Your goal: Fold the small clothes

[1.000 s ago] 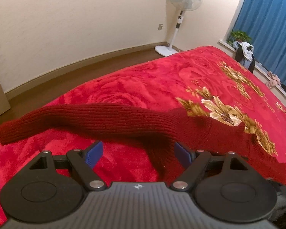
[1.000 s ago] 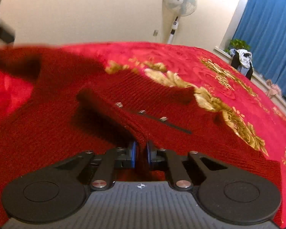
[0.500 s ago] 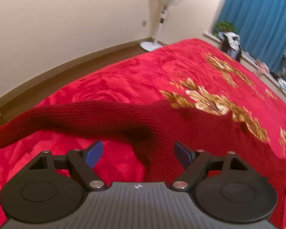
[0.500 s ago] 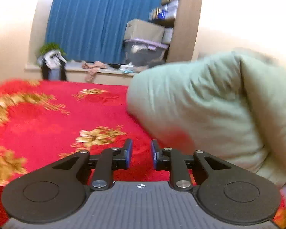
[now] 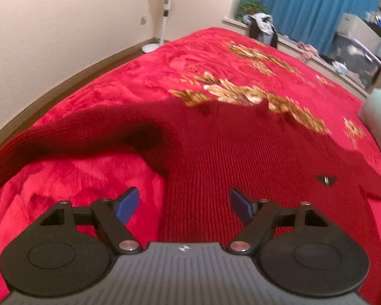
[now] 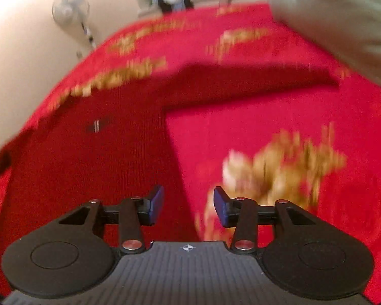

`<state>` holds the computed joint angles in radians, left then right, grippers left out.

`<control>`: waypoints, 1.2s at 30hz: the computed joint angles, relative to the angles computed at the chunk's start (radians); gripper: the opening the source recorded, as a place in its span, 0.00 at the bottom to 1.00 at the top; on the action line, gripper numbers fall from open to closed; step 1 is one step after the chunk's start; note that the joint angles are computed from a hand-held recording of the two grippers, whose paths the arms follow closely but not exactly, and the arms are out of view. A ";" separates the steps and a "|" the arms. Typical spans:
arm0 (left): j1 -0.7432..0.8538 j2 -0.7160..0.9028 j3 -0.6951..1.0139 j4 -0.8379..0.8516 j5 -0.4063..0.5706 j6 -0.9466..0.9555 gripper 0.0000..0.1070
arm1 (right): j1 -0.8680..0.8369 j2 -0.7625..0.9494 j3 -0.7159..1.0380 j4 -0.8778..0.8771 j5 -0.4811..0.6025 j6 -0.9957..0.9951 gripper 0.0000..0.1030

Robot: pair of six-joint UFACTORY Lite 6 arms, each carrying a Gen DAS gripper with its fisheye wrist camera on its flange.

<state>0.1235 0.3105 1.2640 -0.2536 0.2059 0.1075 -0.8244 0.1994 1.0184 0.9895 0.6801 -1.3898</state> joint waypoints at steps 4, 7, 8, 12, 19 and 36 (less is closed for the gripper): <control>0.016 -0.124 -0.170 -0.247 0.009 0.301 0.62 | -0.019 -0.029 -0.086 -0.074 -0.030 0.005 0.47; 0.006 -0.236 -0.304 -0.235 0.021 0.334 0.62 | -0.037 -0.048 -0.179 -0.017 -0.088 -0.133 0.48; -0.002 -0.275 -0.350 -0.204 0.025 0.313 0.62 | -0.040 -0.063 -0.202 0.023 -0.096 -0.188 0.48; -0.054 -0.418 -0.532 -0.109 0.038 0.221 0.62 | -0.053 -0.143 -0.277 0.063 -0.095 -0.282 0.40; -0.236 -0.585 -0.723 0.072 -0.032 -0.064 0.62 | -0.044 -0.207 -0.326 0.099 -0.100 -0.440 0.07; -0.358 -0.425 -0.661 0.070 -0.099 -0.037 0.62 | -0.112 -0.180 -0.301 0.070 0.023 -0.454 0.29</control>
